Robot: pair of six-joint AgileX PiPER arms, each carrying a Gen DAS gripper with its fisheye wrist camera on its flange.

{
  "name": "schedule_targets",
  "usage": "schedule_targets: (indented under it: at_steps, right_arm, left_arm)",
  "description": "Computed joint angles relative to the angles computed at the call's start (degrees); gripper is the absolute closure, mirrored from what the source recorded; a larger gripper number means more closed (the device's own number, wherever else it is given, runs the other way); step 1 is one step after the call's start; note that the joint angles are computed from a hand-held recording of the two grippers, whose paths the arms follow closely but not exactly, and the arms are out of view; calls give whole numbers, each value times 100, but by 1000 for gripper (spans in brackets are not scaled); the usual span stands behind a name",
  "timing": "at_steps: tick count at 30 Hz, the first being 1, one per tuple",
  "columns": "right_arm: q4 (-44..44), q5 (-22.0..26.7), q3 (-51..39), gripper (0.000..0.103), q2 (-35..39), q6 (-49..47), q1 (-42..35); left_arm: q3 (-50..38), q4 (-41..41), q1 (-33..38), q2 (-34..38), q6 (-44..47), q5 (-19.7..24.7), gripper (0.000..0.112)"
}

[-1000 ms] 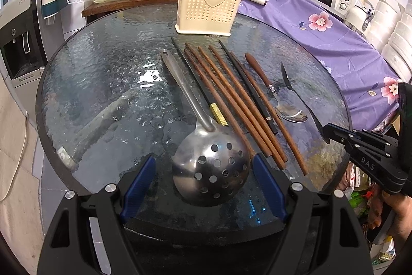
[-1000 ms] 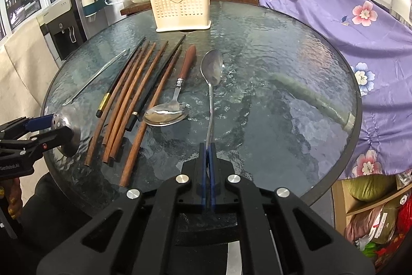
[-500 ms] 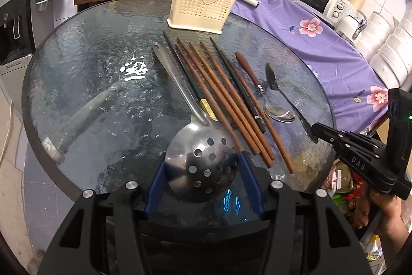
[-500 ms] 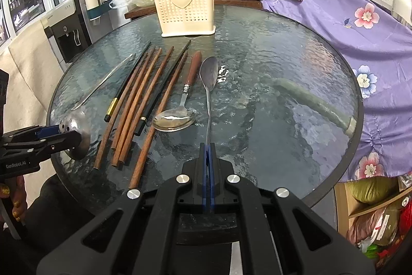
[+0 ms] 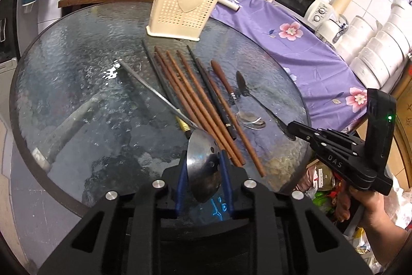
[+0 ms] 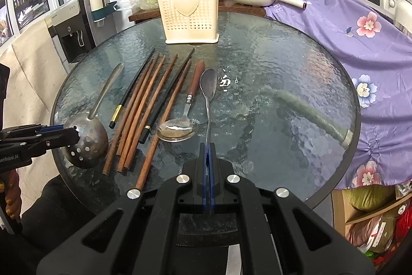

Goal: Organize utensils
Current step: 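Close the right gripper on the steel spoon handle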

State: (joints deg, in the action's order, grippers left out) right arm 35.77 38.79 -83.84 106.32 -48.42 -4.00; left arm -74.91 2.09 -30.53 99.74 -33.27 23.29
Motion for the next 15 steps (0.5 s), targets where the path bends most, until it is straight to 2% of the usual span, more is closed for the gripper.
schedule_targets:
  at_steps: [2, 7, 11, 15]
  right_arm:
    - [17, 0, 4, 101, -9, -15, 4]
    - [76, 96, -31, 101, -18, -60, -13]
    - [78, 91, -58, 101, -23, -68, -7]
    - [91, 107, -86, 101, -56, -69, 1]
  left_arm:
    - [-1, -519, 72, 4, 484, -65, 94]
    - [-79, -989, 129, 23, 1099, -52, 101]
    - [-284, -902, 129, 119, 1163, 114, 106]
    - [-360, -905, 126, 159, 1263, 162, 107]
